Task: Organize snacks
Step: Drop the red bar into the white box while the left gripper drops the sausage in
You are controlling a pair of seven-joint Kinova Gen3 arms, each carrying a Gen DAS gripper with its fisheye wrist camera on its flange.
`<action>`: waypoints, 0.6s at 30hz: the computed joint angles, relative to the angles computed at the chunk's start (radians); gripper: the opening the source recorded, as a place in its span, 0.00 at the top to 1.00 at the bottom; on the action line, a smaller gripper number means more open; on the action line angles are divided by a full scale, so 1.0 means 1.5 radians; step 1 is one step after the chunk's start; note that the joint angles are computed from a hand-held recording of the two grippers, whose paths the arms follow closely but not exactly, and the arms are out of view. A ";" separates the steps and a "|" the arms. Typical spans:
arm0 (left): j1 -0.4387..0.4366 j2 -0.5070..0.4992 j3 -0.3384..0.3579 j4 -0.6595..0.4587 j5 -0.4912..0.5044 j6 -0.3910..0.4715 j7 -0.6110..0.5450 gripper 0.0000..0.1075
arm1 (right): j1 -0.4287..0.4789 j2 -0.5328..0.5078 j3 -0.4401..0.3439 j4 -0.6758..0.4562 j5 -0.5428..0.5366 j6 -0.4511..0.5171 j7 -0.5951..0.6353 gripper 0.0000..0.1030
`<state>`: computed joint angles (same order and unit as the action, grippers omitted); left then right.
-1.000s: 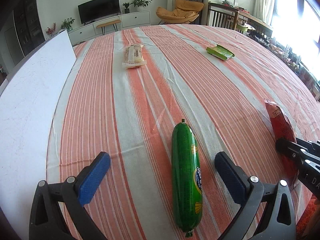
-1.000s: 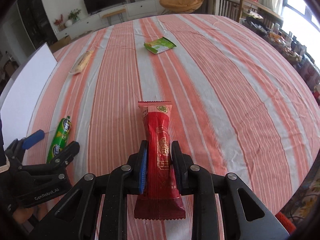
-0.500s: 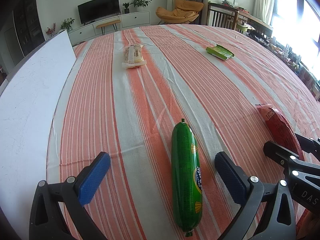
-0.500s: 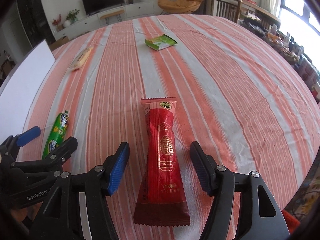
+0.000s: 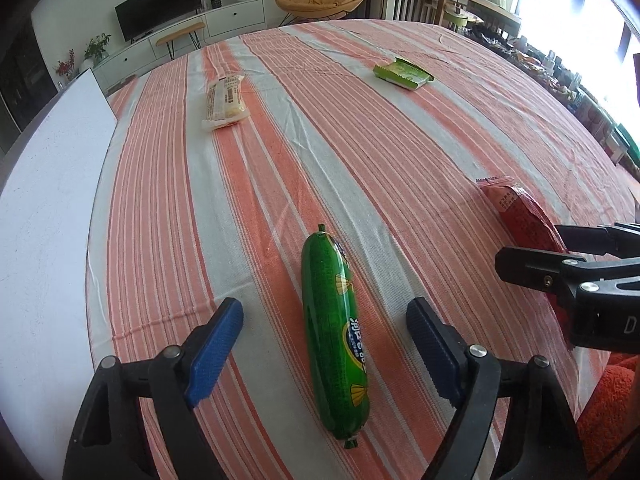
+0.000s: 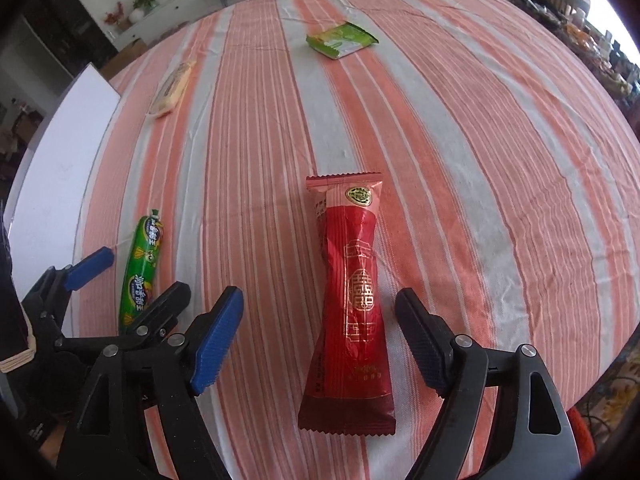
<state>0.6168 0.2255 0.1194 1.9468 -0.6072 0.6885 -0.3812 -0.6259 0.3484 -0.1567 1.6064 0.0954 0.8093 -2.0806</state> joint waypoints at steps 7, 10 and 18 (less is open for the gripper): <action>-0.022 -0.068 0.010 0.055 0.039 -0.054 0.019 0.79 | 0.172 -0.040 -0.090 0.083 -0.141 -0.090 0.115 0.85; -0.052 -0.134 0.028 0.115 0.083 -0.122 0.026 0.79 | 0.264 -0.084 -0.152 0.147 -0.223 -0.144 0.143 0.85; -0.074 -0.320 0.097 0.182 0.162 -0.143 0.037 0.79 | 0.389 -0.158 -0.250 0.162 -0.409 -0.127 0.301 0.85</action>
<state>0.5057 -0.2550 0.2651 2.2200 -0.3647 0.4741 -0.3252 -0.0429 0.1119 -0.5314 1.8489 -0.5175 0.6195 -1.6297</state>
